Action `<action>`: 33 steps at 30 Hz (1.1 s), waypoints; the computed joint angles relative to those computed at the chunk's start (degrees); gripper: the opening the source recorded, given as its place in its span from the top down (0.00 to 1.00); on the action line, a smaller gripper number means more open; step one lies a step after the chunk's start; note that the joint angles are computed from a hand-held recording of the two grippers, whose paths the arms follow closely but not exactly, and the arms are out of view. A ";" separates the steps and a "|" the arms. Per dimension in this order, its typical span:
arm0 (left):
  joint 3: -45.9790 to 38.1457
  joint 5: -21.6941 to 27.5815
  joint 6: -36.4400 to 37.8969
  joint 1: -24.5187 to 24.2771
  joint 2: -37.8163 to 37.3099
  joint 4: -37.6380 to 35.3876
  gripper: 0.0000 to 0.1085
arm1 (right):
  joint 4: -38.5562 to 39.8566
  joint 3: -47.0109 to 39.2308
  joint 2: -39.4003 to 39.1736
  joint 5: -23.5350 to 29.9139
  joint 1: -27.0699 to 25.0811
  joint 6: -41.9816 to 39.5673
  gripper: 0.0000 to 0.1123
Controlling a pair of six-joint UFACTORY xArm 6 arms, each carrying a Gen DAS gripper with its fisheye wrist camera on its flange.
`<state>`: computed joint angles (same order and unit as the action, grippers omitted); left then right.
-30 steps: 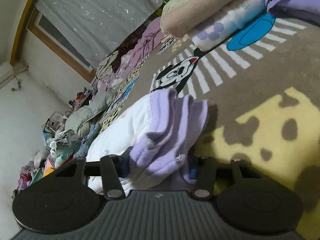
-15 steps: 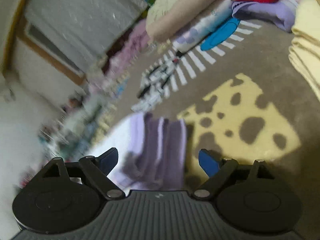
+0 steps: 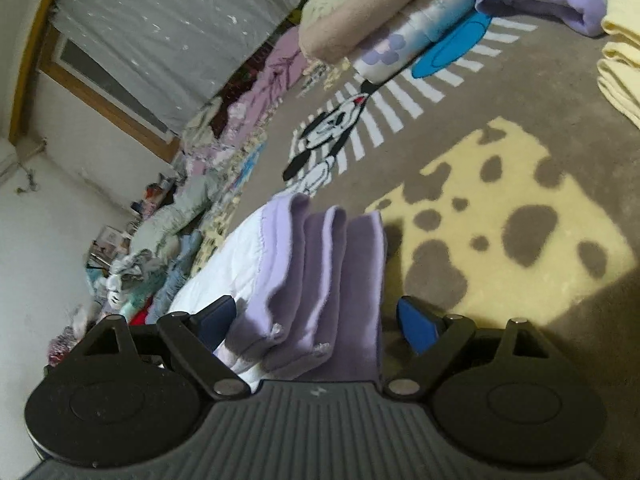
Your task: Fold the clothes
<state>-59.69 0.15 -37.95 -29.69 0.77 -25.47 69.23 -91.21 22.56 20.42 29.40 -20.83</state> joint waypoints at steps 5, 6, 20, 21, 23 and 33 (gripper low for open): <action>0.42 -0.29 -5.57 0.55 0.14 6.76 0.29 | -7.78 -1.33 1.22 1.11 0.08 8.76 0.21; 0.36 -0.22 -7.84 0.81 0.27 9.51 0.29 | -9.07 -1.35 1.26 0.97 0.24 9.88 0.21; -0.01 0.31 -22.08 2.20 0.94 27.90 0.30 | -38.50 -0.08 0.08 -0.18 2.62 28.27 0.26; -0.13 0.35 -22.55 2.22 1.08 28.82 0.31 | -39.14 -0.07 -0.03 0.05 2.62 28.63 0.27; -0.88 0.73 -25.62 2.50 1.60 33.05 0.32 | -39.83 -0.05 -0.22 0.42 2.65 28.94 0.31; -1.72 0.30 -30.40 2.88 2.65 39.64 0.38 | -40.95 0.00 -0.77 1.00 3.07 29.69 0.40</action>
